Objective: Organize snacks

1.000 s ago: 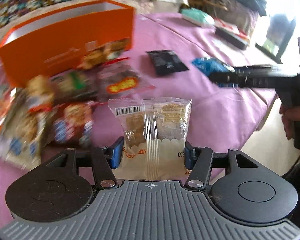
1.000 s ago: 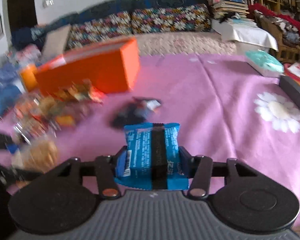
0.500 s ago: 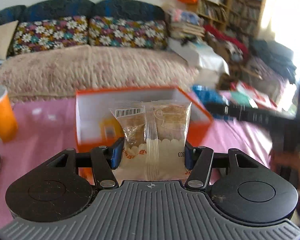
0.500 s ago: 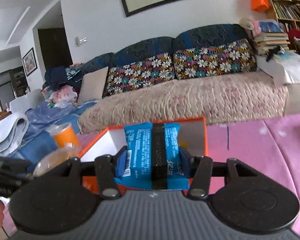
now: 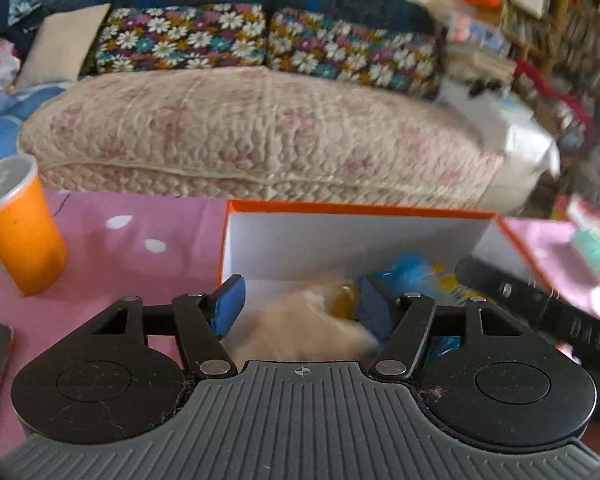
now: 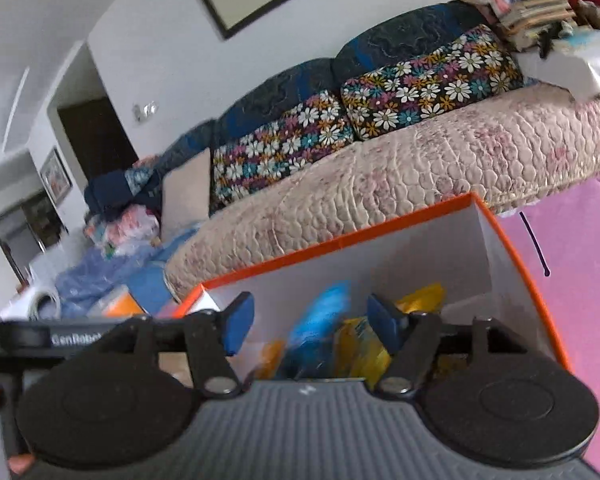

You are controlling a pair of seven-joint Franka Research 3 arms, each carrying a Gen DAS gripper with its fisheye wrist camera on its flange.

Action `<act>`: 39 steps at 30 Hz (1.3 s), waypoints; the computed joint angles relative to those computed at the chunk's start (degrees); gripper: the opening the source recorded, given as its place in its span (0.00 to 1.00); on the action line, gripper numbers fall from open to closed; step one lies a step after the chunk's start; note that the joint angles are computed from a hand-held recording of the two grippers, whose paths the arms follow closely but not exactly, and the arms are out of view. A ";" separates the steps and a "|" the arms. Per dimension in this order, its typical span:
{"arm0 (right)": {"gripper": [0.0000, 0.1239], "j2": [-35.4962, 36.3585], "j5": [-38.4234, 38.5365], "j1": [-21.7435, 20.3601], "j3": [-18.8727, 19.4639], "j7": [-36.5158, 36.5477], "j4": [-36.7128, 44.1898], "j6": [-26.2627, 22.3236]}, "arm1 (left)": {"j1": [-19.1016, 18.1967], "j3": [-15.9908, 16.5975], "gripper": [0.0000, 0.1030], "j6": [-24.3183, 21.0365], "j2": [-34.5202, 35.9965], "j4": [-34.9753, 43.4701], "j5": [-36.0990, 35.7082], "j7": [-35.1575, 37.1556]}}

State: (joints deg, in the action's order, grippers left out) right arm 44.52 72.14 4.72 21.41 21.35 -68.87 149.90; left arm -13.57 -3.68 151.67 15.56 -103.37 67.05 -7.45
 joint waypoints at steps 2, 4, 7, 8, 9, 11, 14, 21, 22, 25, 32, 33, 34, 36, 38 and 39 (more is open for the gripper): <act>0.63 -2.07 3.75 -1.86 1.67 -3.87 -2.12 1.10 | -0.99 0.09 0.41 0.64 -4.18 -4.62 4.73 -4.97; 0.67 -4.86 8.24 -3.70 2.42 -7.76 -5.06 1.17 | -1.54 -1.50 0.51 -0.38 -8.97 -9.74 9.74 -9.37; 0.70 -9.11 12.50 -5.24 1.39 -11.07 -9.87 -0.43 | -1.79 -5.48 0.54 -2.27 -15.06 -16.84 11.93 -12.24; 0.71 -11.08 13.48 -5.54 0.76 -12.55 -12.34 -0.54 | -1.79 -6.79 0.55 -2.20 -16.70 -19.18 12.20 -13.32; 0.73 -12.65 13.86 -5.50 -0.05 -13.68 -14.30 -0.59 | -1.95 -8.14 0.56 -2.43 -18.03 -21.06 12.12 -14.35; 0.75 -16.39 15.08 -5.58 -1.63 -17.14 -19.40 -0.44 | -2.52 -10.52 0.58 -3.40 -19.29 -23.87 11.57 -16.43; 0.76 -20.96 14.58 -5.26 -4.59 -19.94 -25.88 -1.16 | -5.11 -14.16 0.58 -7.50 -18.71 -26.40 8.82 -17.77; 0.76 -29.54 14.42 -5.71 -13.01 -25.11 -40.54 -2.51 | -10.76 -15.75 0.55 -12.52 -13.15 -25.26 4.86 -15.22; 0.76 -29.79 13.11 -5.44 -14.38 -23.87 -41.56 -2.26 | -11.14 -15.37 0.56 -12.97 -12.62 -24.49 5.56 -15.03; 0.76 -29.51 10.12 -4.89 -17.56 -20.90 -43.02 -0.14 | -11.12 -13.75 0.56 -10.69 -10.93 -21.90 8.54 -14.73; 0.76 -29.47 12.77 -5.88 -18.53 -19.86 -42.33 -0.16 | -9.37 -9.89 0.37 -5.51 -3.18 -14.15 3.83 -5.45; 0.76 -29.23 12.31 -5.58 -18.42 -19.28 -41.78 -0.33 | -9.60 -9.40 0.26 -5.77 -2.46 -13.67 3.00 -4.87; 0.76 -29.12 11.82 -5.52 -18.41 -18.92 -41.54 -0.85 | -10.64 -8.92 0.15 -7.74 -2.37 -13.61 4.04 -6.19; 0.76 -29.00 10.43 -5.12 -18.18 -17.94 -41.26 -1.67 | -11.12 -8.79 0.10 -7.48 -3.46 -14.81 3.40 -6.95; 0.76 -29.01 9.22 -4.68 -17.95 -17.94 -41.24 -1.85 | -11.26 -9.04 0.10 -5.73 -5.61 -17.41 3.12 -9.83; 0.76 -28.97 8.63 -4.32 -17.79 -18.13 -41.22 -1.47 | -11.47 -9.39 0.10 -5.58 -6.80 -18.85 2.95 -11.28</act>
